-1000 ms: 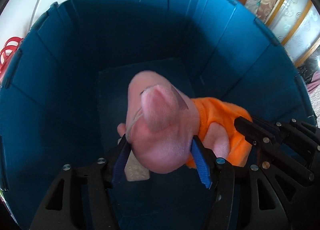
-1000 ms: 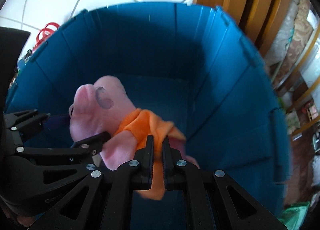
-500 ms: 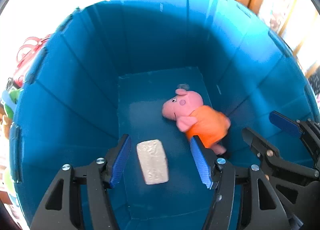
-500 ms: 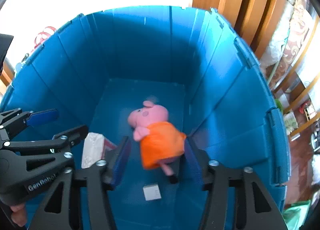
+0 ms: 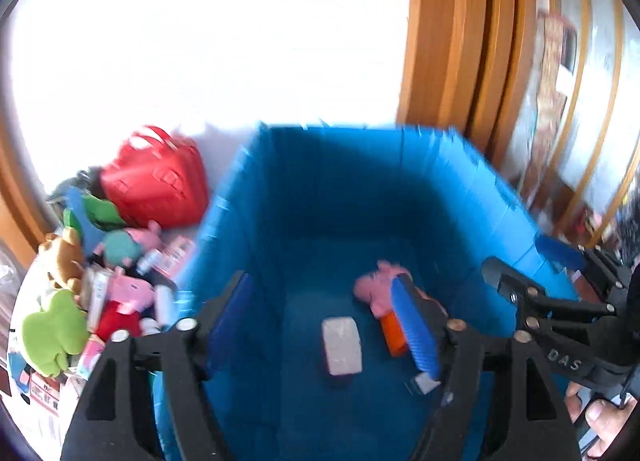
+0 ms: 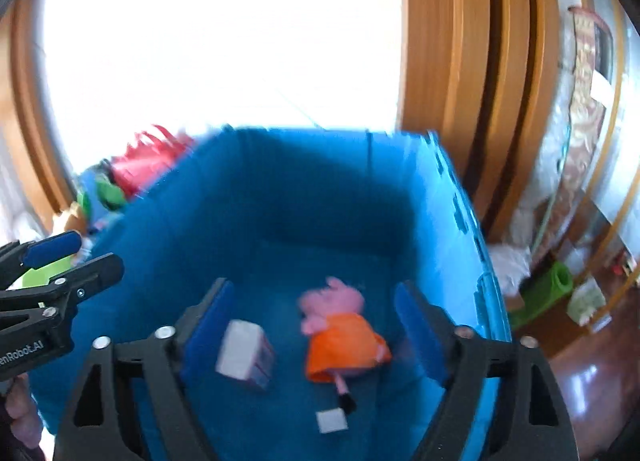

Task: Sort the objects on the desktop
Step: 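Withdraw both tools from crate and reach back to the pile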

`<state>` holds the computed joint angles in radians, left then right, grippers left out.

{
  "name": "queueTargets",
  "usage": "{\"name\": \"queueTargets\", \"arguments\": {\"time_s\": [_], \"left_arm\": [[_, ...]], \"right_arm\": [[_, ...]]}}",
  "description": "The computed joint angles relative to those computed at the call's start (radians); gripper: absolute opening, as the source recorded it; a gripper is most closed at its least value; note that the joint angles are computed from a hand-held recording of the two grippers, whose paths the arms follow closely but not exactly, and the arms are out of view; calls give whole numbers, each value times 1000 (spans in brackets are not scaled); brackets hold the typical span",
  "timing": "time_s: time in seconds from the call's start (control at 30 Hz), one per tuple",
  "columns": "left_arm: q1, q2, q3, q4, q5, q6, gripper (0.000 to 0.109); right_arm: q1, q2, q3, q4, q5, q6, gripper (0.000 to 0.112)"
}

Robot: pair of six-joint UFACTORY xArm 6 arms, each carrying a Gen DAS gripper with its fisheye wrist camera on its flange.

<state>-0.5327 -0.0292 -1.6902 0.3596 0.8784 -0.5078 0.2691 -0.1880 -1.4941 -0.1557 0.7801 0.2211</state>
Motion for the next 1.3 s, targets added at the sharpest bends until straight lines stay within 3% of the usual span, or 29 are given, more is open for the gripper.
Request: {"name": "queueTargets", "arguments": {"time_s": [0.1,0.27,0.43,0.57,0.67,0.9,1.13,1.3], "left_arm": [[4,-140,144,156,-68,-146,81],[44,-325,308,333,-48,-338,82],[125,-498,467,348,-23,-394,82],[210,-622,571,378,-1,-418,82],[329,-723,662,318,-48,-373,82],[647,-840,812,83,-128,-100,82],[1012,-763,895,-410,-262,479,82],[1144,-606,851,-705,-237,892,82]], "right_arm": [[44,-72,72,24,-101,5,103],[125,-130,166,6,-266,48,103],[213,-120,180,128,-392,-30,103],[313,-71,136,345,-416,-229,103],[391,-21,92,360,-431,-268,103],[516,159,-71,202,-387,-104,103],[611,393,-301,-37,-275,173,103],[656,592,-520,-101,-103,302,103]]}}
